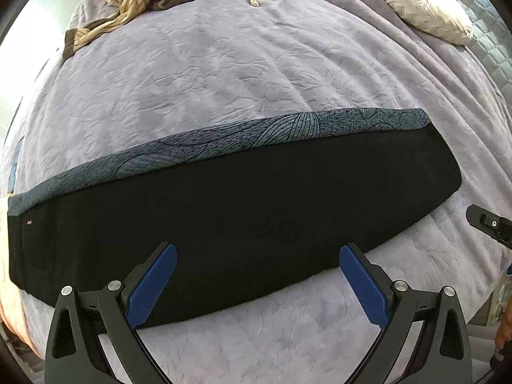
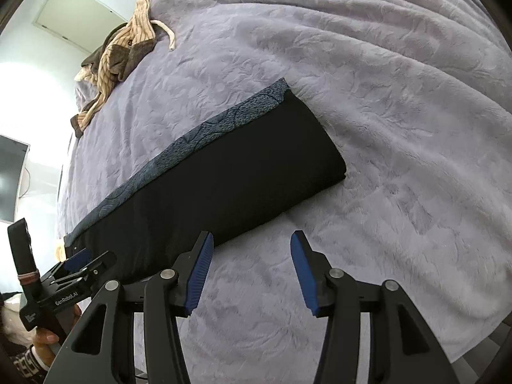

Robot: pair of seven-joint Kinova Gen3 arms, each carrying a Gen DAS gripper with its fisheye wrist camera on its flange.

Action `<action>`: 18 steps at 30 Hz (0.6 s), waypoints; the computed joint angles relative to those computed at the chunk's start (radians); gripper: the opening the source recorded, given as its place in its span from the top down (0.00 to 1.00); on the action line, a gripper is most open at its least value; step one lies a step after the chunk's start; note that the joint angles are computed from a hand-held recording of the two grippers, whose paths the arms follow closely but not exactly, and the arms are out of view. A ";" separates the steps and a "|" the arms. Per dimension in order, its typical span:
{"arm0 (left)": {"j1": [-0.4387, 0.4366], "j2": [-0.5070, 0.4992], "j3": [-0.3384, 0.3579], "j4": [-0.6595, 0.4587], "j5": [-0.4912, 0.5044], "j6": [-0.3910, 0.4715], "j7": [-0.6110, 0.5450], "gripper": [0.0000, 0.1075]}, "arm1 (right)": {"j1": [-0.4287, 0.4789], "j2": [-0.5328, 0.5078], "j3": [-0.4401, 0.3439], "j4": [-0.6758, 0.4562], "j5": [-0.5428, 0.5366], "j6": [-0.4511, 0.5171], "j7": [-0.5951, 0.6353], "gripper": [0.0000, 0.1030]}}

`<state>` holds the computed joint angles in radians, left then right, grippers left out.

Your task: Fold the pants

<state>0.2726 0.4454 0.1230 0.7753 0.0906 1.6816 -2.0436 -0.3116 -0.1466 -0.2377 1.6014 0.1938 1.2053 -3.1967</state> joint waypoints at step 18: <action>0.189 0.155 -0.040 -0.095 -0.147 -0.159 0.197 0.05 | 0.146 -0.096 0.010 0.280 -0.063 -0.308 -0.151 0.47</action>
<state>0.4612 0.6006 0.0831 0.6805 -0.0560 1.5229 -1.8462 -0.1656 -0.2422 -0.2278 1.8810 0.1311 0.8978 -3.3476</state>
